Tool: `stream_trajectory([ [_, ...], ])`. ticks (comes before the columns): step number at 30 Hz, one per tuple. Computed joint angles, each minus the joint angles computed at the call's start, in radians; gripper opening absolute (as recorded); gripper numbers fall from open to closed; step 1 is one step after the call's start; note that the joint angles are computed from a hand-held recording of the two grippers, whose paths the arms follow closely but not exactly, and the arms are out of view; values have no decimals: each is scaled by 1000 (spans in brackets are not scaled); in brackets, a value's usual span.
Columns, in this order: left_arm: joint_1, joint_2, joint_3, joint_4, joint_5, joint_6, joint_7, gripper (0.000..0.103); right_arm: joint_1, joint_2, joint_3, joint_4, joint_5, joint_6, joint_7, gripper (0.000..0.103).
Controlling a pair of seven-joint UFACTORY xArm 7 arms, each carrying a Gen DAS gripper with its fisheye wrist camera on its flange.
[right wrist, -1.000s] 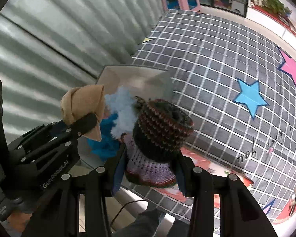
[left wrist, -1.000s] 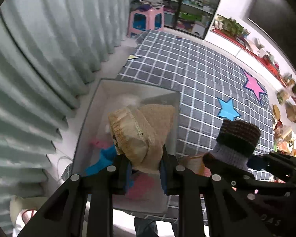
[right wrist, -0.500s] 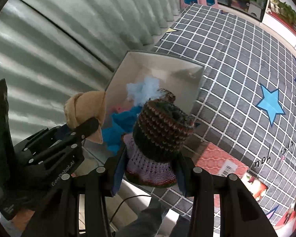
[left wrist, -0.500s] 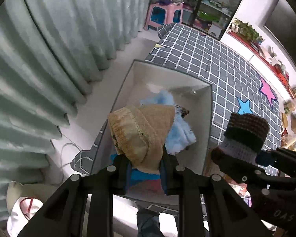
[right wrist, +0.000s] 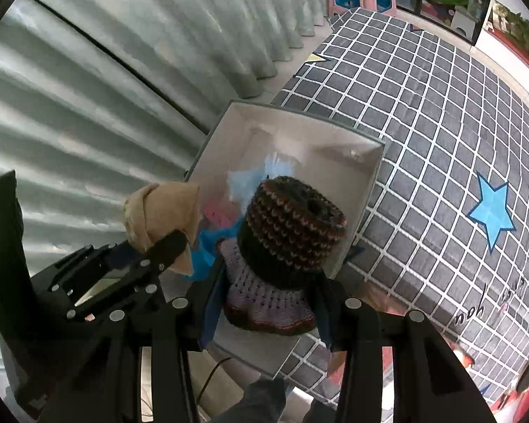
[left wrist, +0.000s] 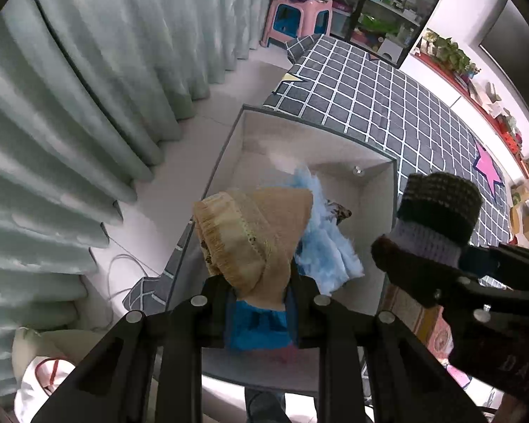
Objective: Organize soft objects
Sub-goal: 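Carry the beige hat and striped knit cap over the white box with both tools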
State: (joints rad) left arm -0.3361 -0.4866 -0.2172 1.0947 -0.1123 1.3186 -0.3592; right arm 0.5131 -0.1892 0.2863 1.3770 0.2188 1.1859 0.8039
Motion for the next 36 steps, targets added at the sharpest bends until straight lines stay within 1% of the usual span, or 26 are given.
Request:
stream_trajectory([
  [12,-6,101,-11,50,29,-25,-10,25,-35,31,-37,-16,26,-22,-42,46],
  [23,-19,172,-14,85,56,-27,-30,25,-47,57,-47,-31,56,-42,-81,46],
  [36,-30,223,-10,97,70,-30,-36,26,-60,72,-58,-57,91,-58,-102,46],
])
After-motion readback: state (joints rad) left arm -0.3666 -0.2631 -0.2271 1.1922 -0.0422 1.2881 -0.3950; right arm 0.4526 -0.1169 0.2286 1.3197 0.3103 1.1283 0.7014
